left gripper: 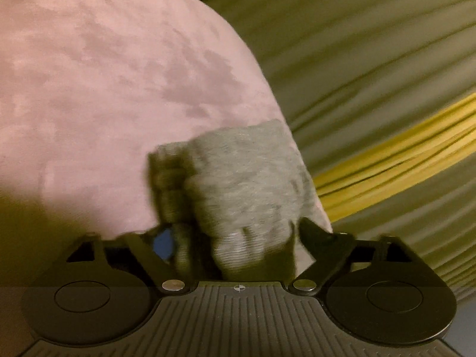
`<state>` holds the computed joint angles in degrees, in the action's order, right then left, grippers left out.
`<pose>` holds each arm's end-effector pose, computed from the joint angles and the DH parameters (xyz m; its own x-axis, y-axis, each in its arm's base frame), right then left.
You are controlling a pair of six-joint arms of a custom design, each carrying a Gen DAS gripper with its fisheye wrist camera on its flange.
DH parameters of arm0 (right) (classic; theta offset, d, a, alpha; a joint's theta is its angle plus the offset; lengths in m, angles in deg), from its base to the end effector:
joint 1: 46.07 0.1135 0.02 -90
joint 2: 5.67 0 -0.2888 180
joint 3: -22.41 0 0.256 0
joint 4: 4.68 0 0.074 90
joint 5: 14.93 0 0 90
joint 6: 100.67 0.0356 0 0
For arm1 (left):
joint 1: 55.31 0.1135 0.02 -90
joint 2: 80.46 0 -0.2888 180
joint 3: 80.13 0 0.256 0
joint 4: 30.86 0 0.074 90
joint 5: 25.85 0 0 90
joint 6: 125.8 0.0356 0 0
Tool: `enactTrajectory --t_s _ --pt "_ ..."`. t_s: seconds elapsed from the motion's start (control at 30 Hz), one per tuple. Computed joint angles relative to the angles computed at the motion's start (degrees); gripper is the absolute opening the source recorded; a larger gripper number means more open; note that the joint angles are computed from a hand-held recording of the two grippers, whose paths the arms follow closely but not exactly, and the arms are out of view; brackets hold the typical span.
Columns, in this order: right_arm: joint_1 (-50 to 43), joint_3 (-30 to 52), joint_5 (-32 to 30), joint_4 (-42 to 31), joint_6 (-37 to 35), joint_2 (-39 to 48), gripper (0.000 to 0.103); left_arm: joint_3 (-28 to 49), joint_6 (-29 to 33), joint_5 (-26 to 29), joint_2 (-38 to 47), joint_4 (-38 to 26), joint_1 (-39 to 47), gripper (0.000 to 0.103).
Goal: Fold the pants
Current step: 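Lift the cuffs with the left tool and fold them over the pants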
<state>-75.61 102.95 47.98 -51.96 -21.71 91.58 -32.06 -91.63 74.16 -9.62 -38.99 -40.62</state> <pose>0.3107 -0.1575 0.2314 -0.8182 0.2677 -0.5088 0.1106 0.9417 0.3177 0.2481 0.0586 0.2312 -0.1918 -0.8926 -0.4081 -0.4702 0.4485 -0.7601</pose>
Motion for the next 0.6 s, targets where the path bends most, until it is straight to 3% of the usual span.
enactTrajectory --t_s 0.2,0.3,0.33,0.5,0.6 --pt "0.0 0.1 0.1 0.0 -0.1 -0.1 0.099 6.5 3.7 -7.6 4.1 -7.1 -4.9 0.097" --pt "0.1 0.3 0.1 -0.1 -0.1 0.0 0.099 7.6 2.3 -8.2 3.4 -10.5 -4.7 0.085" --pt "0.1 0.3 0.1 -0.1 0.0 0.0 0.099 7.7 1.9 -8.0 3.0 -11.3 -4.4 0.075" --pt "0.1 0.3 0.2 -0.1 0.0 0.0 0.099 7.9 1.8 -8.9 1.5 -13.8 -4.5 0.047" --pt "0.1 0.3 0.2 -0.1 0.0 0.0 0.099 8.4 4.3 -13.3 1.1 -13.4 -7.5 0.044"
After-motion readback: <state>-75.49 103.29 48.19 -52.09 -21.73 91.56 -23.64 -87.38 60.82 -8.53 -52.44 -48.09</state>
